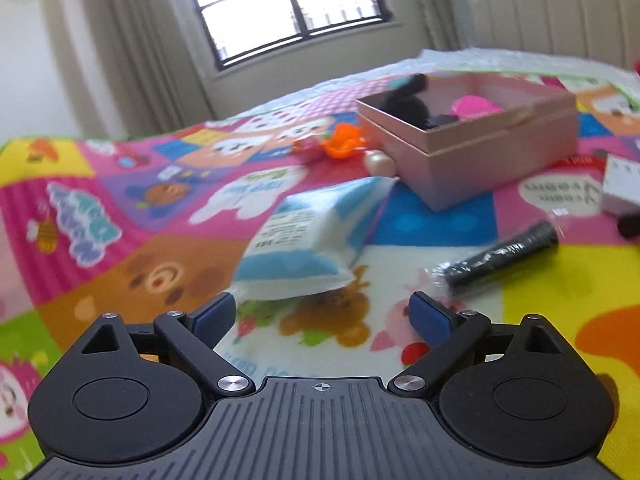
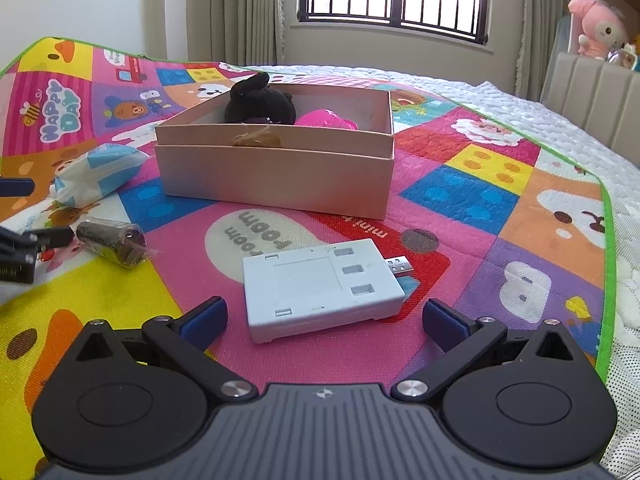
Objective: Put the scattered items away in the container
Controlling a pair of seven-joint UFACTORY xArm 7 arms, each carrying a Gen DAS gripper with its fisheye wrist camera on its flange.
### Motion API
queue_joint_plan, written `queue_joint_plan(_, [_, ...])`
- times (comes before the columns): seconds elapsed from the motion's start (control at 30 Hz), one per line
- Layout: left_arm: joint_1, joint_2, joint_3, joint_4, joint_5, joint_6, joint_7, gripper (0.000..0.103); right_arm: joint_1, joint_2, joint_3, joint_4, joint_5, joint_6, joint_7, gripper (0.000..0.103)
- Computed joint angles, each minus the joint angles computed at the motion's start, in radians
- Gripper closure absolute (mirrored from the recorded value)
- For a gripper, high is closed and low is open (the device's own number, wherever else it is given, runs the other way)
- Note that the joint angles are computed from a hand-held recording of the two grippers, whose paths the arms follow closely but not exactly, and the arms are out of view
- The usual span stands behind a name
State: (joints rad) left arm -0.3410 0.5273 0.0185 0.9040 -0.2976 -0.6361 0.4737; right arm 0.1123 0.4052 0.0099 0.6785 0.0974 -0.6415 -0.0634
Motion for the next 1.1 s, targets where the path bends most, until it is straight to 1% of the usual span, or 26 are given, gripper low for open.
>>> queue_joint_plan(0.03, [0.012, -0.005, -0.009, -0.007, 0.008, -0.004, -0.017, 0.005, 0.006, 0.0, -0.003, -0.002, 0.008, -0.005, -0.005, 0.0])
queue_joint_plan(0.1, [0.063, -0.021, -0.041, -0.031, 0.066, -0.001, -0.076, 0.002, 0.022, -0.002, -0.011, -0.005, 0.029, -0.016, -0.026, 0.0])
queue_joint_plan(0.13, [0.087, -0.026, -0.053, -0.042, 0.097, 0.002, -0.106, 0.002, 0.041, -0.004, -0.02, -0.009, 0.048, -0.031, -0.057, 0.0])
queue_joint_plan(0.2, [0.111, -0.027, -0.063, -0.063, 0.138, -0.017, -0.147, 0.002, 0.081, -0.003, -0.041, -0.015, 0.066, -0.074, -0.161, 0.0])
queue_joint_plan(0.23, [0.117, -0.023, -0.065, -0.07, 0.153, -0.031, -0.163, 0.002, 0.085, -0.007, -0.043, -0.016, 0.054, -0.084, -0.205, 0.0])
queue_joint_plan(0.27, [0.125, -0.021, -0.068, -0.075, 0.169, -0.044, -0.18, 0.001, 0.065, -0.016, -0.032, -0.016, 0.018, -0.079, -0.213, 0.0])
queue_joint_plan(0.37, [0.126, -0.017, -0.065, -0.083, 0.181, -0.07, -0.21, 0.001, -0.013, -0.031, 0.008, 0.025, -0.077, 0.007, -0.146, 0.0])
queue_joint_plan(0.4, [0.123, -0.018, -0.063, -0.084, 0.18, -0.073, -0.215, 0.001, -0.007, -0.025, 0.004, 0.045, -0.062, 0.034, -0.15, 0.0])
queue_joint_plan(0.43, [0.125, -0.021, -0.064, -0.089, 0.185, -0.077, -0.223, 0.001, 0.022, -0.016, -0.016, 0.071, -0.013, 0.073, -0.174, 0.0])
queue_joint_plan(0.47, [0.143, -0.028, -0.074, -0.096, 0.212, -0.079, -0.247, 0.001, 0.047, -0.007, -0.036, 0.101, 0.021, 0.132, -0.194, 0.0])
queue_joint_plan(0.5, [0.179, -0.043, -0.096, -0.109, 0.267, -0.074, -0.294, 0.0, 0.03, -0.004, -0.024, 0.123, 0.013, 0.182, -0.19, 0.0])
queue_joint_plan(0.53, [0.218, -0.055, -0.118, -0.119, 0.33, -0.064, -0.347, 0.0, -0.03, -0.002, 0.018, 0.132, -0.036, 0.203, -0.148, 0.0])
queue_joint_plan(0.6, [0.286, -0.072, -0.16, -0.12, 0.459, -0.032, -0.454, 0.0, -0.16, -0.001, 0.106, 0.142, -0.169, 0.232, -0.041, 0.0])
queue_joint_plan(0.63, [0.295, -0.076, -0.167, -0.117, 0.495, -0.02, -0.484, 0.0, -0.231, 0.002, 0.154, 0.147, -0.235, 0.242, 0.019, 0.0])
queue_joint_plan(0.67, [0.297, -0.081, -0.172, -0.115, 0.523, -0.011, -0.506, 0.0, -0.279, 0.003, 0.186, 0.149, -0.278, 0.252, 0.074, 0.003])
queue_joint_plan(0.7, [0.292, -0.083, -0.174, -0.11, 0.542, -0.004, -0.519, 0.0, -0.304, 0.003, 0.199, 0.146, -0.305, 0.253, 0.112, 0.007])
queue_joint_plan(0.73, [0.283, -0.082, -0.173, -0.103, 0.552, 0.005, -0.526, 0.0, -0.308, -0.001, 0.196, 0.137, -0.321, 0.242, 0.132, 0.009])
queue_joint_plan(0.77, [0.273, -0.081, -0.174, -0.094, 0.562, 0.017, -0.531, 0.0, -0.298, -0.014, 0.183, 0.119, -0.328, 0.228, 0.145, 0.009])
queue_joint_plan(0.83, [0.246, -0.072, -0.17, -0.072, 0.568, 0.038, -0.525, 0.0, -0.248, -0.039, 0.134, 0.077, -0.315, 0.185, 0.145, 0.009])
queue_joint_plan(0.87, [0.224, -0.069, -0.162, -0.061, 0.555, 0.052, -0.511, 0.0, -0.22, -0.055, 0.11, 0.048, -0.303, 0.158, 0.136, 0.009])
queue_joint_plan(0.97, [0.171, -0.05, -0.148, -0.021, 0.508, 0.09, -0.476, 0.0, -0.183, -0.098, 0.078, -0.028, -0.305, 0.089, 0.135, 0.009])
queue_joint_plan(1.03, [0.157, -0.034, -0.151, 0.016, 0.484, 0.128, -0.478, 0.0, -0.115, -0.12, 0.04, -0.077, -0.232, 0.033, 0.073, 0.009])
queue_joint_plan(1.1, [0.127, -0.021, -0.14, 0.054, 0.439, 0.181, -0.474, 0.0, -0.074, -0.132, 0.024, -0.106, -0.181, -0.004, 0.025, 0.009])
